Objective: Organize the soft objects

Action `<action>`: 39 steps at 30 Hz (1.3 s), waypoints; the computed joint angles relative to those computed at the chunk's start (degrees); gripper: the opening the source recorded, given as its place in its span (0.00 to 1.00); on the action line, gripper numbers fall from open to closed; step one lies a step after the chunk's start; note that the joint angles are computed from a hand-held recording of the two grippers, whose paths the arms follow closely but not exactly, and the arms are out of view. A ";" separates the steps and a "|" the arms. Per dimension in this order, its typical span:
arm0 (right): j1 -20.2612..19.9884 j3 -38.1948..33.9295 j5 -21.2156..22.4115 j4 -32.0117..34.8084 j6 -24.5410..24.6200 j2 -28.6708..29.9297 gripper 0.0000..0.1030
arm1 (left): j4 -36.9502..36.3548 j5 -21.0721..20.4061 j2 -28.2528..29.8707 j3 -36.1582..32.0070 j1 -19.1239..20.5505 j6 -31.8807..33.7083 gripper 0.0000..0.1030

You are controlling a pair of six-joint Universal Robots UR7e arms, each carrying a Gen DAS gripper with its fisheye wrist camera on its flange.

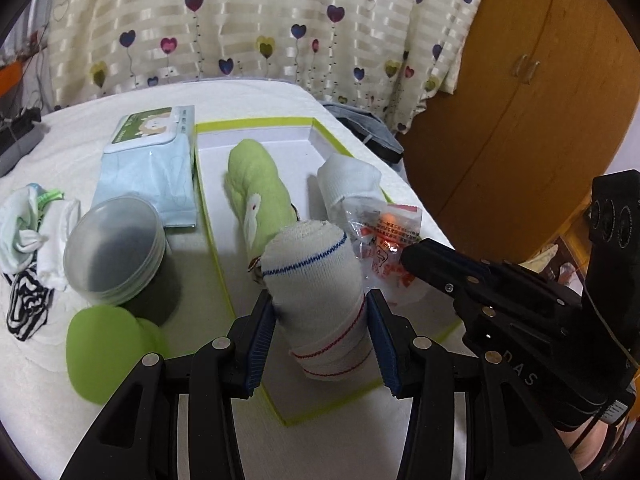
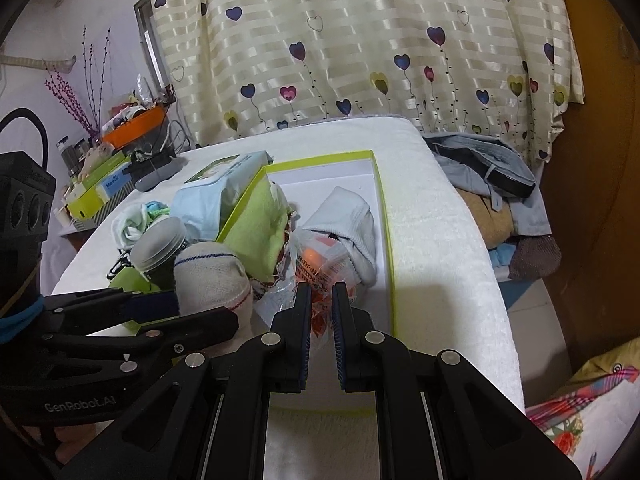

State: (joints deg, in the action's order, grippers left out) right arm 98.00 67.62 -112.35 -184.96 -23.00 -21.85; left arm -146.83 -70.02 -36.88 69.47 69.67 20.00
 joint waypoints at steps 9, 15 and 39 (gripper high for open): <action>-0.44 -5.37 0.55 4.10 -0.49 2.22 0.11 | 0.38 1.02 3.10 -4.70 0.13 0.25 0.43; -0.68 -7.78 1.13 6.05 -0.45 3.01 0.11 | -0.08 1.08 4.16 -6.39 0.24 0.76 0.43; 1.83 -0.56 0.17 -0.67 -1.27 0.57 0.32 | -9.40 -0.96 -4.14 4.64 0.09 2.19 0.44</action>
